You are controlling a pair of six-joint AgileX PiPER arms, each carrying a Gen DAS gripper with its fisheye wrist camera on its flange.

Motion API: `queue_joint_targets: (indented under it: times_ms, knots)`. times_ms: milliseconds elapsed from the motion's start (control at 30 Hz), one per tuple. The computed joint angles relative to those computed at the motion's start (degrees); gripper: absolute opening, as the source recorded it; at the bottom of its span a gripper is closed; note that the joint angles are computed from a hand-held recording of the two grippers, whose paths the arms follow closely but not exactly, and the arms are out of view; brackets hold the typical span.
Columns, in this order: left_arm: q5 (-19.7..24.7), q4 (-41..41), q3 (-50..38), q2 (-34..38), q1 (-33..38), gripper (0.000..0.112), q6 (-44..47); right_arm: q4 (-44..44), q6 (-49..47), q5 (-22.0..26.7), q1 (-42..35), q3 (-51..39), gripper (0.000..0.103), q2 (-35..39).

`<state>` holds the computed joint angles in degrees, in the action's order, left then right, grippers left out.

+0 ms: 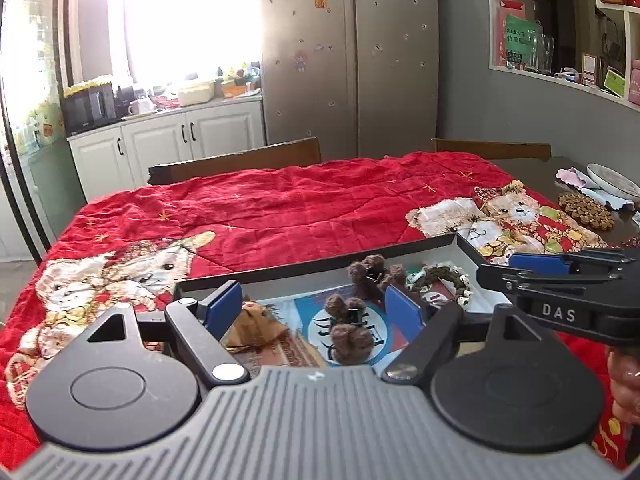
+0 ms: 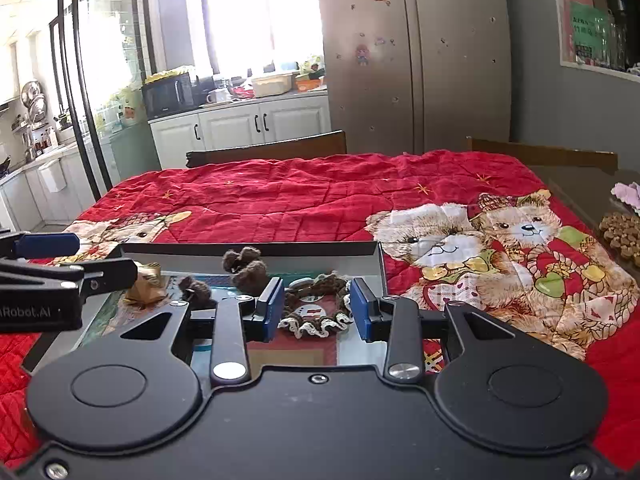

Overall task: Organize objects
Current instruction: 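Withdraw both tools from the box toward the items beside it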

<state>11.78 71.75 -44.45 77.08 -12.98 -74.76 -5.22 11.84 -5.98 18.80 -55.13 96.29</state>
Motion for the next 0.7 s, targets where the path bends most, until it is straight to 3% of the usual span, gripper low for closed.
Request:
queue_joint_targets:
  times_ms: [200,333,700]
  knots:
    - [0.01,-4.09,1.86,-3.32,0.79,0.087,4.67,-1.09,0.28,0.00,0.70,2.57,0.035,-2.81]
    - [-0.16,-7.29,2.93,-5.23,1.30,0.087,8.14,-8.24,7.34,-0.01,0.73,4.18,0.035,-4.52]
    - [0.67,-17.31,7.52,-13.31,3.62,0.087,20.42,-9.26,7.05,-0.61,1.98,9.98,0.035,-10.61]
